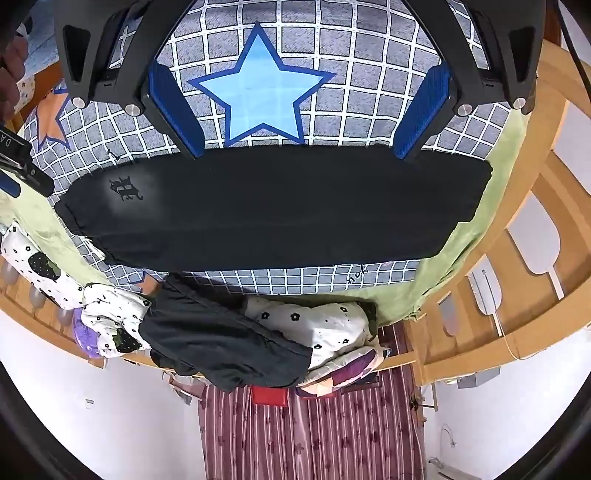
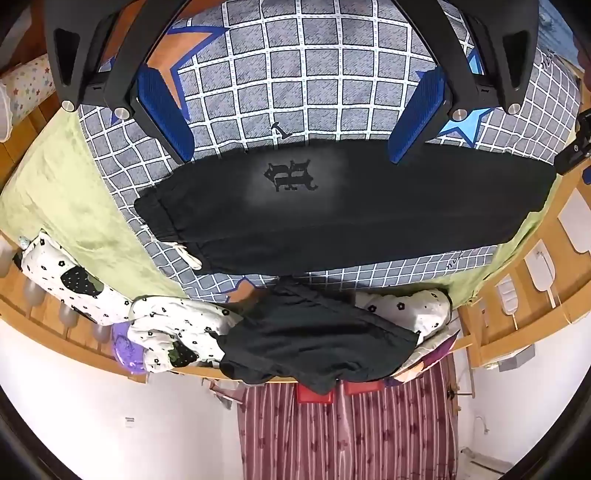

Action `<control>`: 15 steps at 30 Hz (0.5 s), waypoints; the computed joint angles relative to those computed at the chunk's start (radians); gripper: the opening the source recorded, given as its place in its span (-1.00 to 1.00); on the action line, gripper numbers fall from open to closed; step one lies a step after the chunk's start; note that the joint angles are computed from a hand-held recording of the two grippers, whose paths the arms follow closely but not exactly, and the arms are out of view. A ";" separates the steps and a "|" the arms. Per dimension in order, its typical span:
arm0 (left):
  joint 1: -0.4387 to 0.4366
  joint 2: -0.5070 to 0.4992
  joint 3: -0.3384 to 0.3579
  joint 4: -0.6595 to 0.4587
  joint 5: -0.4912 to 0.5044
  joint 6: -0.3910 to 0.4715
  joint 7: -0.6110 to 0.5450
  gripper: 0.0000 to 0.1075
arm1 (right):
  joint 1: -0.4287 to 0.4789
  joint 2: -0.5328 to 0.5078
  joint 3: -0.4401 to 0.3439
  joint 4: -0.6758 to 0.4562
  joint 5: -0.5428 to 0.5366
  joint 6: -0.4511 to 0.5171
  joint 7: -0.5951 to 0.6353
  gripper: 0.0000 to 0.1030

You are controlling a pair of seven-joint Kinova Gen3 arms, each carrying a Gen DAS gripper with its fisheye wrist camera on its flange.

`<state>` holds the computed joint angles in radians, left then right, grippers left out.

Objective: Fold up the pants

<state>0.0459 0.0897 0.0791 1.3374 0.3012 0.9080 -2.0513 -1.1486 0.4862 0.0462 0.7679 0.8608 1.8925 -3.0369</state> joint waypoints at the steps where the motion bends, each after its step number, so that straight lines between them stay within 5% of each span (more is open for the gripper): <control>1: 0.000 0.001 0.000 0.000 0.001 0.001 0.000 0.92 | -0.004 0.003 0.001 -0.001 0.004 0.003 -0.001 0.99; 15: -0.003 -0.001 -0.002 -0.004 0.005 0.015 -0.002 0.92 | 0.001 0.008 0.002 -0.007 0.000 -0.004 0.007 0.99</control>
<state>0.0425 0.0884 0.0774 1.3332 0.3064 0.9228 -2.0533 -1.1475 0.4940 0.0480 0.7612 0.8605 1.8884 -3.0303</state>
